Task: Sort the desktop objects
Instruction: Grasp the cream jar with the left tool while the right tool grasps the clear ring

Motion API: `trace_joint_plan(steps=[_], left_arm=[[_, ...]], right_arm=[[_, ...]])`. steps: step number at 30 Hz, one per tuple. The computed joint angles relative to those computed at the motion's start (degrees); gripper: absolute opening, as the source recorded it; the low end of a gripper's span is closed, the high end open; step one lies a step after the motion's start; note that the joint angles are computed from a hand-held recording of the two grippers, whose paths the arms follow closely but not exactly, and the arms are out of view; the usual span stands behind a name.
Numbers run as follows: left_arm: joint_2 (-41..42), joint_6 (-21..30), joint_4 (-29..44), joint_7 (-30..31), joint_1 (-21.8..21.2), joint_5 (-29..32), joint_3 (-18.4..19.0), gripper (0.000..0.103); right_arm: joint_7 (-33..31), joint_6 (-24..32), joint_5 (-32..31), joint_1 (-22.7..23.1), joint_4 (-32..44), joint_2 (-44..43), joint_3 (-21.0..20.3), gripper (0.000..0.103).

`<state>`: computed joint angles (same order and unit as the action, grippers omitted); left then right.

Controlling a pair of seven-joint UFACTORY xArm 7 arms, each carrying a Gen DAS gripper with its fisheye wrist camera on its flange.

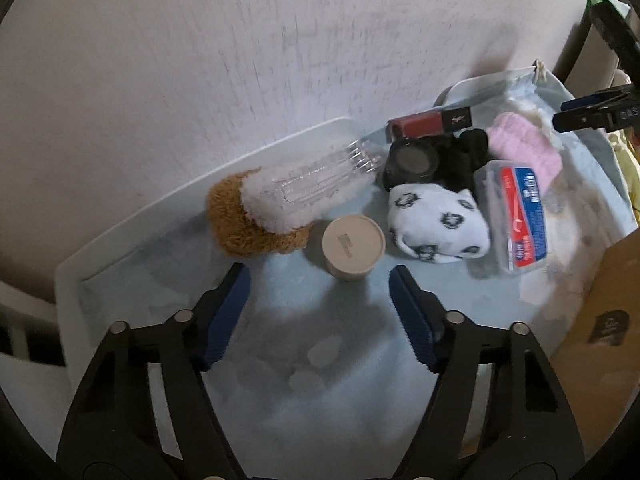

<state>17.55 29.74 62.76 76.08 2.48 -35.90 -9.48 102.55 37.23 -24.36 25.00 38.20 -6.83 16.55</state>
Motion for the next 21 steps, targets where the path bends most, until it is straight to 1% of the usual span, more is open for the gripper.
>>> trace_joint_plan(steps=[3,4,6,9,11,16,19,20,21], left_arm=[[1.81,-0.57,1.09,0.66,0.18,-0.73,-0.56,0.065],[2.42,-0.25,1.70,0.80,0.42,-0.99,-0.80,0.065],[3.18,-0.04,2.33,1.12,0.80,-1.49,-1.22,0.065],[4.01,-0.43,3.01,1.12,0.76,-0.96,-1.43,0.065],[4.23,-1.08,3.17,1.60,0.91,-0.90,-1.81,0.065],[4.79,-0.93,3.90,1.21,1.18,-0.35,-2.00,0.065],[4.77,-1.81,3.61,2.41,1.57,-0.79,-2.60,0.065],[4.71,-2.14,3.44,2.66,1.54,-0.70,-2.65,0.065],[4.66,-2.52,3.25,3.01,1.57,-0.74,-2.76,0.064]], right_arm=[[-1.22,-2.48,0.74,-0.92,-0.13,2.32,-1.41,0.074],[-2.56,-2.61,1.55,-1.04,0.08,2.96,-1.87,0.073],[-5.00,-0.56,2.64,-1.25,1.24,4.21,-2.62,0.072],[-6.29,-4.54,5.30,-1.96,-0.45,4.33,-3.93,0.072],[-6.27,-6.17,5.47,-2.44,-1.00,4.61,-4.27,0.072],[-6.92,-5.10,5.05,-2.53,0.08,6.00,-4.43,0.072],[-6.95,-5.03,5.23,-2.24,0.20,6.50,-4.54,0.071],[-6.96,-4.78,5.15,-2.12,0.29,6.65,-4.56,0.065],[-7.25,-4.48,5.29,-2.01,0.43,6.85,-4.58,0.061]])
